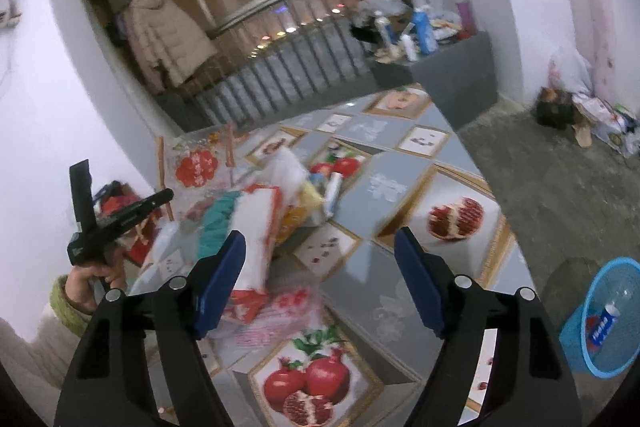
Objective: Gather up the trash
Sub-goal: 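Grasp the clear plastic cup with the right tool while the left tool holds the bag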
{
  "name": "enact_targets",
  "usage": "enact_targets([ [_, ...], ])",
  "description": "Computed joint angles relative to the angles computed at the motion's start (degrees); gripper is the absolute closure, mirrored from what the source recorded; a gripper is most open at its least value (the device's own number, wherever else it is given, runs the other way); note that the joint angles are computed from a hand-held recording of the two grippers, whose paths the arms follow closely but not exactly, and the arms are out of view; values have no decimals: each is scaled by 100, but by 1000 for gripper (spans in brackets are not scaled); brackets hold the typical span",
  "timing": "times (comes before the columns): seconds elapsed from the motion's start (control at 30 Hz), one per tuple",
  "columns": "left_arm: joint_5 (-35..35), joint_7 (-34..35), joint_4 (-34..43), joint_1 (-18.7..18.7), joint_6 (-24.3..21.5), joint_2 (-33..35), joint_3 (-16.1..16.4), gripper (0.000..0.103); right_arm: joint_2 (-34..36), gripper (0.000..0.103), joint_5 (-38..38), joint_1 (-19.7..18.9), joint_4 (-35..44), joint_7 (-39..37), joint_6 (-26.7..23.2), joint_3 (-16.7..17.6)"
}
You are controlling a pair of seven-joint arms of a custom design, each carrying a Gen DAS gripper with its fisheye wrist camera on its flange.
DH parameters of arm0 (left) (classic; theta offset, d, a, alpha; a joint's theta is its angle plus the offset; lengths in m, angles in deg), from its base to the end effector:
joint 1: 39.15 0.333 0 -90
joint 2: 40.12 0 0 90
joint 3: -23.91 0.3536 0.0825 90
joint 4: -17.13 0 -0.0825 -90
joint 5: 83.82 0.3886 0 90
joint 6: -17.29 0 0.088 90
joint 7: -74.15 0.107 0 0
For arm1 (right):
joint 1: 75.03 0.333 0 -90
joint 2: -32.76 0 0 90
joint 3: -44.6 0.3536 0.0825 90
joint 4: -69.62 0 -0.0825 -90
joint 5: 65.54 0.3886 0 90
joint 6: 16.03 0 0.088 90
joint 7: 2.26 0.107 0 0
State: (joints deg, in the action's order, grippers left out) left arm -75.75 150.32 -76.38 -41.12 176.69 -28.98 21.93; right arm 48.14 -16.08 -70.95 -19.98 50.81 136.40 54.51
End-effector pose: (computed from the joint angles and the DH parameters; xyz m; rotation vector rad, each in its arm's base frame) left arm 0.6822 -0.0508 0.6553 -1.7138 1.5973 -0.9020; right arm 0.6930 0.1326 0.6156 -1.6635 1.2917 -0.2708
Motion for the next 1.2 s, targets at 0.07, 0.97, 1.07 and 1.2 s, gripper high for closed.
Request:
enact_targets([
  [0.07, 90, -216, -248, -25, 104, -195, 56, 100, -43, 28, 271, -48, -20, -427, -75, 125],
  [0.97, 784, -1642, -2175, 603, 121, -1734, -614, 100, 408, 33, -957, 923, 362, -1289, -687, 188],
  [1.07, 842, -1709, -2190, 636, 116, -1752, -641, 100, 522, 34, -1287, 918, 487, -1024, -713, 217],
  [1.2, 880, -1767, -2173, 666, 64, -1761, -647, 100, 644, 34, -1753, 943, 583, -808, -692, 251],
])
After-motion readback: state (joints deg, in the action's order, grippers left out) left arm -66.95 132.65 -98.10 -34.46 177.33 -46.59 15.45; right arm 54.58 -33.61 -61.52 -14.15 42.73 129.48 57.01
